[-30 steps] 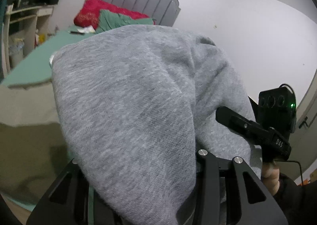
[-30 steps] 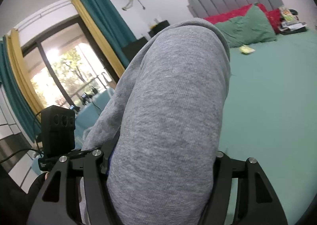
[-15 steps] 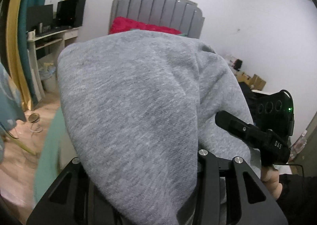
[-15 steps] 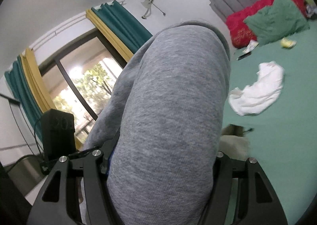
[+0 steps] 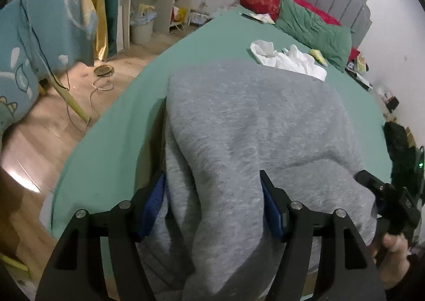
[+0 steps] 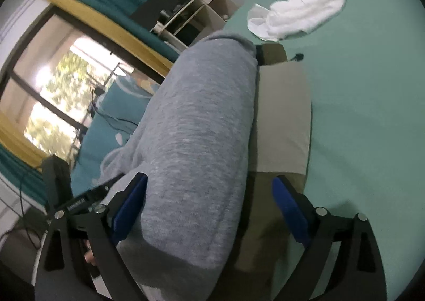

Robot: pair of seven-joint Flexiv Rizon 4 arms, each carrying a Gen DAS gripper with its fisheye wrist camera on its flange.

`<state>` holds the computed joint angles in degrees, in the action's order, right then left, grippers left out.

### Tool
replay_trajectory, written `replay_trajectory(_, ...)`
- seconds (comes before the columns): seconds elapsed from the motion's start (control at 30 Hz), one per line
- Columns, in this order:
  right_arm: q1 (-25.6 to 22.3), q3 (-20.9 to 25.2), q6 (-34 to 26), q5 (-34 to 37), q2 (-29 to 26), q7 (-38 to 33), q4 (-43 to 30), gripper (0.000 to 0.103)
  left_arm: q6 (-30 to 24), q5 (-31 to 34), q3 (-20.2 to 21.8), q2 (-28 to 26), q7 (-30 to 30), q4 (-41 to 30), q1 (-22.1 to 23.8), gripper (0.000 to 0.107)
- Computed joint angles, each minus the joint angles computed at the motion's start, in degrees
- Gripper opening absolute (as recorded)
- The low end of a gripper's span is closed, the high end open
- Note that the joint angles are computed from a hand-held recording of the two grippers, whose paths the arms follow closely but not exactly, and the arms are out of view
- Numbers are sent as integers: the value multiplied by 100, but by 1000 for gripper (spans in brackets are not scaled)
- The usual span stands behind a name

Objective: Fold large clothes
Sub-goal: 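Lower the sweatshirt onto the olive folded pile with both tools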

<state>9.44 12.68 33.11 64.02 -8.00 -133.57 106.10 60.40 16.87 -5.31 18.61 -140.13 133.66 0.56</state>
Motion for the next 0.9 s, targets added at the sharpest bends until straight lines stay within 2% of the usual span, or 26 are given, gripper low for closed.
replay_trajectory(0.1, 156, 42, 414, -373, 115, -36, 62, 93, -641, 359, -329, -27, -221, -437, 159, 71)
replay_trajectory(0.13, 205, 66, 612, -491, 191, -76, 136, 93, -1004, 735, -493, -77, -524, -675, 128, 71)
replay_trajectory(0.2, 325, 85, 904, -740, 243, -32, 163, 93, -1518, 1051, -819, -398, -499, -1135, 229, 71)
replay_trajectory(0.23, 342, 80, 954, -832, 269, -33, 196, 93, -1638, 1060, -786, -504, -463, -1221, 173, 71)
replay_trajectory(0.3, 416, 99, 969, -953, 233, 87, 173, 93, -1612, 894, -559, -604, -478, -1246, 59, 71)
replay_trajectory(0.4, 445, 105, 921, -974, 241, 231, 180, 93, -1155, 667, -183, -485, -558, -1014, -205, 71)
replay_trajectory(0.53, 483, 118, 846, -1098, 160, 325, 38, 93, -918, 717, -64, -439, -398, -853, -308, 71)
replay_trajectory(0.63, 482, 149, 871, -983, 144, 326, 58, 93, -440, 458, 119, -402, -490, -522, -336, 71)
replay_trajectory(0.7, 478, 179, 943, -840, 153, 305, 130, 93, -371, 508, 24, -316, -758, -429, -258, 71)
replay_trajectory(0.8, 502, 211, 1083, -723, 203, 203, 235, 93, -740, 1120, -426, -181, -1307, -543, -108, 71)
replay_trajectory(0.9, 486, 175, 951, -760, 245, 146, 270, 93, -970, 1474, -618, -79, -1606, -611, -165, 71)
